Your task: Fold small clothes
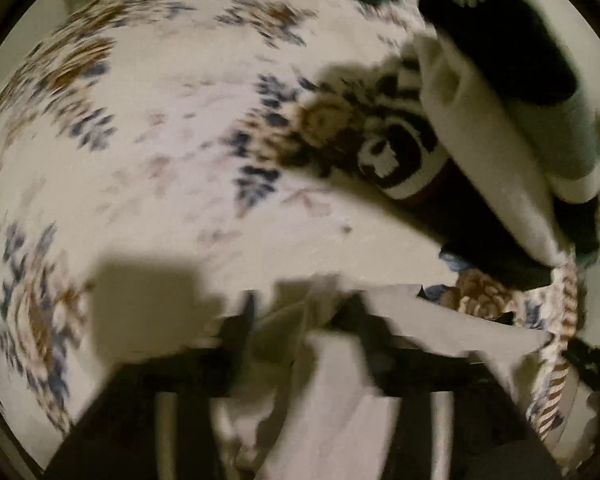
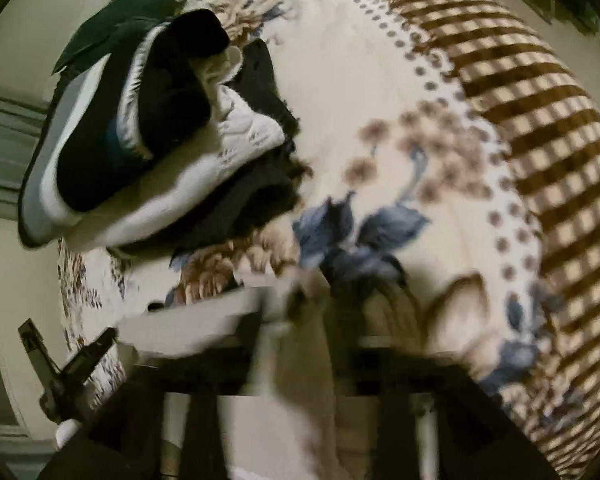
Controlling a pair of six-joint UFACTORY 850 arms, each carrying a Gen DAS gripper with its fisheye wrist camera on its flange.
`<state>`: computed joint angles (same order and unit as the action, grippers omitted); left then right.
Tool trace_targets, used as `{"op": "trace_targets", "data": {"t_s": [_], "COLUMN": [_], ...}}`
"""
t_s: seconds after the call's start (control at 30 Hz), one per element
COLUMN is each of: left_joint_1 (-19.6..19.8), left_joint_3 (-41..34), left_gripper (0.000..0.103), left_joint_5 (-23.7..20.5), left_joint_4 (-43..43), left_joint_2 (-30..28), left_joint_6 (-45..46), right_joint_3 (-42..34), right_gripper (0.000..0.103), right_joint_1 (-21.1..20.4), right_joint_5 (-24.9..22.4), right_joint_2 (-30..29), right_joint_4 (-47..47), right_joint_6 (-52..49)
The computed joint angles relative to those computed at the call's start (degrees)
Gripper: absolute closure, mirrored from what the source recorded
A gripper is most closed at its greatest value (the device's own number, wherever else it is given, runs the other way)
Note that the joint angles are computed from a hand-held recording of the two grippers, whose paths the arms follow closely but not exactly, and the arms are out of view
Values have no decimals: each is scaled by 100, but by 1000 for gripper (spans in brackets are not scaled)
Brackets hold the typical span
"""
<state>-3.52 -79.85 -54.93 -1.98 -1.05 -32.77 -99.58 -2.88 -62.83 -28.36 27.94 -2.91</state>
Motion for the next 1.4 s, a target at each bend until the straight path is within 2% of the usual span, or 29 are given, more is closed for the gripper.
{"op": "trace_targets", "data": {"t_s": [0.03,0.2,0.33,0.43,0.53,0.63,0.67,0.73,0.8,0.9,1.07,1.27,1.3,1.4], "left_joint_1": [26,29,100,65,-88,-180,-226,-326,-373,-463,-405,-511,-483,-320], "left_joint_3": [283,1460,2421,2829,2908,2840,2838,2847,2875,2873,2935,3259,3326,3392], "left_gripper": [34,33,33,33,33,33,40,82,91,94,95,94,93,87], "left_joint_5": [89,-172,-129,213,675,872,946,1100,1189,1211,830,202,109,-196], "left_joint_4": [-19,-356,-1524,-2207,-2157,-1843,-1705,-1400,-1324,-1118,-1290,-1427,-1576,-1818], "left_joint_2": [329,1488,2111,2250,2150,1978,1983,2065,2197,2344,2734,3300,3311,3285], "left_joint_6": [-167,-926,-1137,-1151,-1286,-1523,-1655,-1871,-1826,-1822,-1643,-1501,-1299,-972], "right_joint_3": [336,1964,3186,3940,4376,4702,4812,4904,4970,4996,4750,5113,5172,5181], "right_gripper": [34,34,34,34,34,35,39,78,83,87,89,89,88,75], "right_joint_1": [-52,-265,-418,-514,-487,-471,-465,-401,-341,-251,-383,-678,-736,-820], "right_joint_5": [104,124,46,161,510,963,1146,1374,1518,1579,1115,332,207,-68], "right_joint_2": [286,1511,2140,2363,2418,2519,2591,2665,2776,2951,3046,3636,3680,3655], "right_joint_4": [91,380,894,1698,2292,2935,3142,3233,3188,2995,2499,1795,1682,1125], "right_joint_6": [-124,-142,163,131,-103,-282,-340,-270,-143,0,273,438,409,582]}}
